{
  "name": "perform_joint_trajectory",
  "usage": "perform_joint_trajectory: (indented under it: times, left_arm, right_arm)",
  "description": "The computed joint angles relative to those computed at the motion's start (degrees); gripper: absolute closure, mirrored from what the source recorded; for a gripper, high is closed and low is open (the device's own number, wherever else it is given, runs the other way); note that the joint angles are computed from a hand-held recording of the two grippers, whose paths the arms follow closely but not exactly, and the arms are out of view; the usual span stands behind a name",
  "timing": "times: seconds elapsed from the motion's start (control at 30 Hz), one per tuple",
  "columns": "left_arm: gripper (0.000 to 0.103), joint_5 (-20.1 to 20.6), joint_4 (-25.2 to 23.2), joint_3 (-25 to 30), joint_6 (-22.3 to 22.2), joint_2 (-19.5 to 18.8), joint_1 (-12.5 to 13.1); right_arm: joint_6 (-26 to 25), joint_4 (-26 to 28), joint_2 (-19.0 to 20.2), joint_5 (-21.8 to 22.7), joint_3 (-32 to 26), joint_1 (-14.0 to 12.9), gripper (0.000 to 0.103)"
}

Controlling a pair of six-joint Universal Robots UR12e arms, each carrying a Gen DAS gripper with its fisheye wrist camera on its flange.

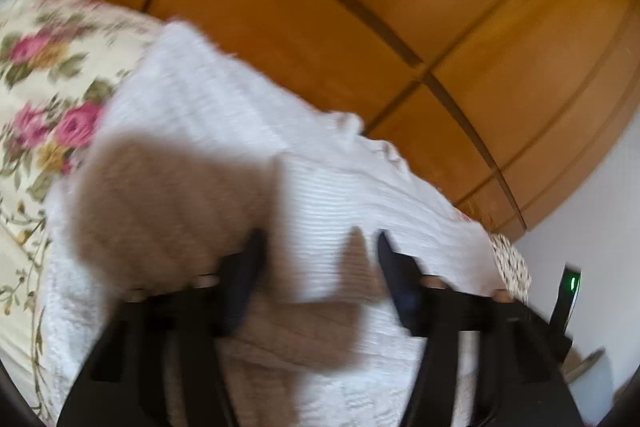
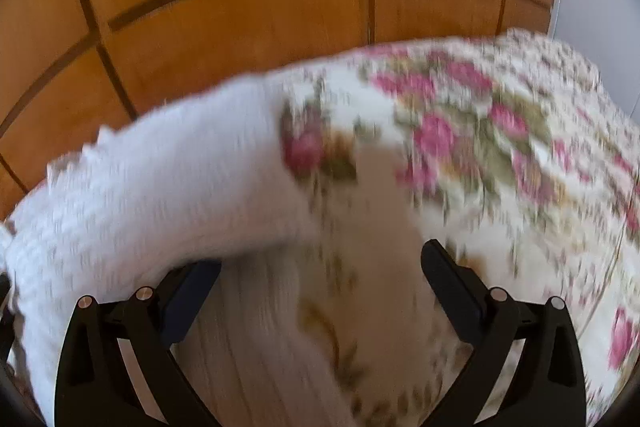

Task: Fold small clothes

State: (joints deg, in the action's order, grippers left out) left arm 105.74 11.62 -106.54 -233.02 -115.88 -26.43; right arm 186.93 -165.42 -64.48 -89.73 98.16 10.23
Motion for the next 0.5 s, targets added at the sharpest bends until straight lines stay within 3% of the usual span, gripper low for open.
perform_joint_trajectory:
  times: [0.07,0.13,0.2,0.27,0.33,0.5]
  left_arm:
    - [0.033,0.92,-2.93,1.04,1.22,-0.06,-0.43]
    - [0.033,0.93,-5.55,2.1,1.32,-0.27,-0.41]
    - [0.033,1.32,-7.99,2.92,1.62,-0.39,-0.45]
    - [0.033,2.34,-10.19,3.6,2.26,-0.34,-0.79]
    - [0.033,2.26,-9.4,3.31,2.29,-0.31,-0.76]
    - [0.033,3.6,-4.95,1.6,1.21,0.02,-0.96]
  right_arm:
    - [4.32,-3.33,0.15,-4.37,0.27,-0.04,0.003]
    - [9.66,-0.49,0.14,-7.42,0.19,-0.61,0.003]
    - [11.33,4.59,0.39,-3.3,-0.03,-1.97,0.003]
    - [11.25,4.38,-0.06,-2.35,0.44,-2.46,0.003]
    - [10.53,5.19,-0.3,-6.4,0.43,-1.8,0.003]
    - [11.77,8.71,-1.47,-7.49,0.94,-2.45,0.003]
